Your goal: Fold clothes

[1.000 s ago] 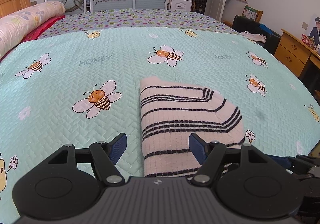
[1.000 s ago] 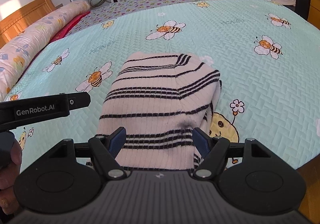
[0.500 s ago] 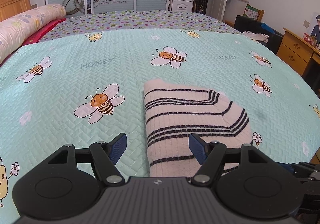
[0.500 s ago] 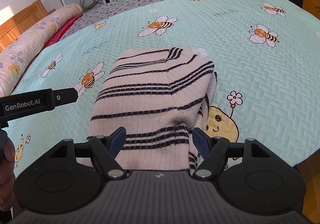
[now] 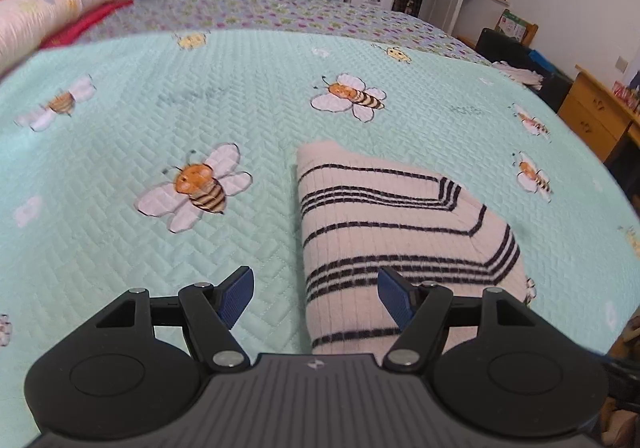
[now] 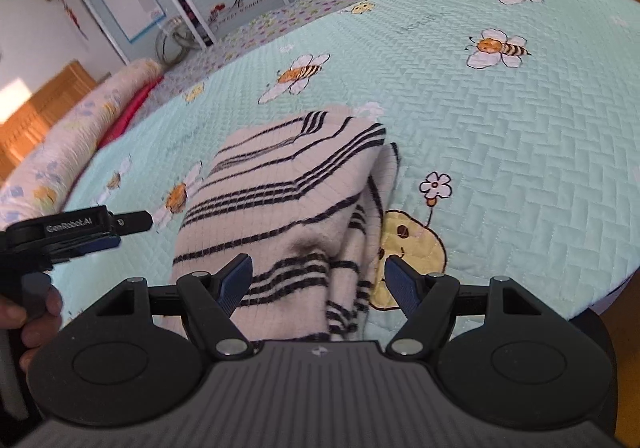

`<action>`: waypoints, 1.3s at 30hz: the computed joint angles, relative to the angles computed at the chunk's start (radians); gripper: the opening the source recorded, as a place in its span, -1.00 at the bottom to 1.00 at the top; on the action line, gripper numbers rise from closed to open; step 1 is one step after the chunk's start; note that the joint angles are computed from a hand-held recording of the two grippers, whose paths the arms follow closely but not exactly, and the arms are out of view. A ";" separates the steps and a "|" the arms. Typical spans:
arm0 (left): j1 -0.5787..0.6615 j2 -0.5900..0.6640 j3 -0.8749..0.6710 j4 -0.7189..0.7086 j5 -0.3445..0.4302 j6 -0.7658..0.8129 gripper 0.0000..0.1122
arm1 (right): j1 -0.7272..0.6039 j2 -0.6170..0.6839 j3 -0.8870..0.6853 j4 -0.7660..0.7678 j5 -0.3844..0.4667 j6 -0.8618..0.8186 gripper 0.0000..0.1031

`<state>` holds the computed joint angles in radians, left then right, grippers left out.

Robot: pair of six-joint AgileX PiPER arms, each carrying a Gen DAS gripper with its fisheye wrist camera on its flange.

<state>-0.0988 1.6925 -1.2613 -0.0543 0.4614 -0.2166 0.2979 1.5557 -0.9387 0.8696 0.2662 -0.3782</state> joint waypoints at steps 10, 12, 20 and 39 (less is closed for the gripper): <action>0.171 0.289 -0.262 -0.525 0.167 0.352 0.27 | -0.300 0.158 0.121 0.765 0.466 -0.660 0.42; 0.134 0.272 -0.256 -0.364 0.118 0.208 0.26 | -0.300 0.168 0.122 0.785 0.458 -0.665 0.42; -0.028 0.105 -0.112 0.110 0.021 -0.134 0.27 | -0.179 0.092 0.031 0.642 0.253 -0.526 0.42; -0.155 -0.060 0.031 0.473 0.063 -0.443 0.27 | 0.021 -0.050 0.026 0.155 0.028 -0.086 0.42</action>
<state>-0.2534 1.6328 -1.2303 0.4187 0.5241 -0.6594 0.3188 1.5053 -0.9129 1.0247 0.2942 -0.4646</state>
